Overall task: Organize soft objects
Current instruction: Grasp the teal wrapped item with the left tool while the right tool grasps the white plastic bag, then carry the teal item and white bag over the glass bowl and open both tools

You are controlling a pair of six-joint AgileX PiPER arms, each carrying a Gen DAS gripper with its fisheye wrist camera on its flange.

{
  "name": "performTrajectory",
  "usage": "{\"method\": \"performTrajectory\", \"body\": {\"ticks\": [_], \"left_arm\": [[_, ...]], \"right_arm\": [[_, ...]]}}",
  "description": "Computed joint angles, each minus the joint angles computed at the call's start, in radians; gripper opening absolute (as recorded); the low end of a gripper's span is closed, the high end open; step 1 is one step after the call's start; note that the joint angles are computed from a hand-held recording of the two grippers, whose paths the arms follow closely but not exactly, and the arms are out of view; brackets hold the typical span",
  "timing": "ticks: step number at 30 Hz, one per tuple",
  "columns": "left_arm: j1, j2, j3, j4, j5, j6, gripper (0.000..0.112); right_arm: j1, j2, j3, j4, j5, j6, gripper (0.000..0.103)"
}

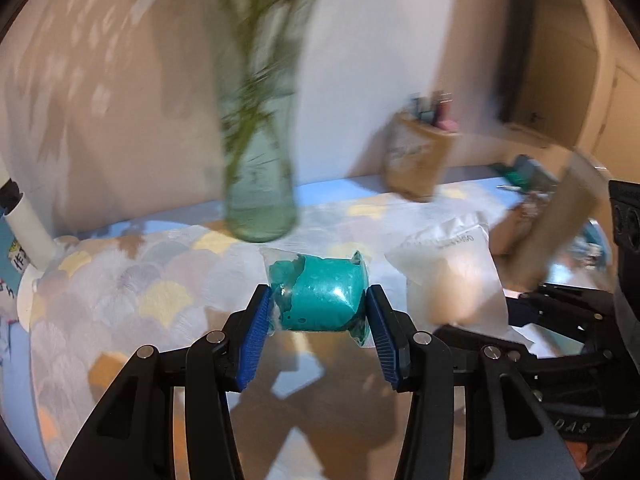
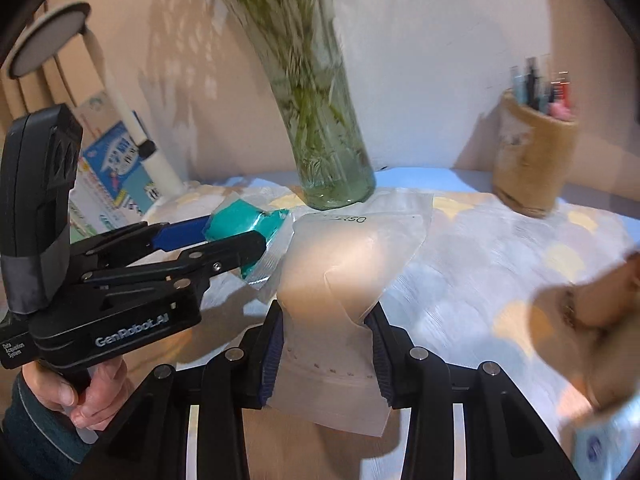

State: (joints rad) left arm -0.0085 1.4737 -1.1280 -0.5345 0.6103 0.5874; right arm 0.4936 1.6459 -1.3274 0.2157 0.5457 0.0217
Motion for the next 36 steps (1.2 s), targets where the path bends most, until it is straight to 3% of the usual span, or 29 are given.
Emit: {"method": "performTrajectory", "body": {"ticks": [3, 6, 10, 15, 20, 23, 27, 32, 36], "left_arm": [[-0.079, -0.121, 0.057, 0.003, 0.016, -0.047, 0.045], [-0.228, -0.2, 0.072, 0.101, -0.002, -0.186, 0.045], [-0.49, -0.223, 0.034, 0.315, -0.031, -0.449, 0.045], [-0.767, -0.11, -0.101, 0.533, -0.053, -0.704, 0.045], [-0.926, 0.115, -0.328, 0.69, -0.03, -0.896, 0.045], [-0.979, 0.27, -0.477, 0.787, 0.016, -1.005, 0.045], [-1.0, 0.454, -0.68, 0.83, 0.08, -1.026, 0.045], [-0.989, 0.63, -0.93, 0.786, 0.183, -0.971, 0.046], [-0.988, 0.691, -0.99, 0.813, 0.207, -0.955, 0.051]], "right_arm": [[-0.039, -0.196, 0.196, 0.128, -0.066, -0.123, 0.039], [-0.09, -0.371, 0.324, 0.127, -0.041, -0.148, 0.039], [-0.251, -0.571, 0.407, 0.198, 0.074, -0.27, 0.039], [-0.726, -0.692, 0.403, 0.412, 0.337, -0.637, 0.039], [-1.193, -0.582, 0.329, 0.613, 0.541, -0.971, 0.039], [-1.327, -0.469, 0.259, 0.652, 0.546, -1.036, 0.039], [-1.381, -0.32, 0.151, 0.674, 0.514, -1.032, 0.039], [-1.337, -0.131, -0.032, 0.629, 0.518, -0.934, 0.039], [-1.283, -0.029, -0.14, 0.603, 0.545, -0.848, 0.042]]}}
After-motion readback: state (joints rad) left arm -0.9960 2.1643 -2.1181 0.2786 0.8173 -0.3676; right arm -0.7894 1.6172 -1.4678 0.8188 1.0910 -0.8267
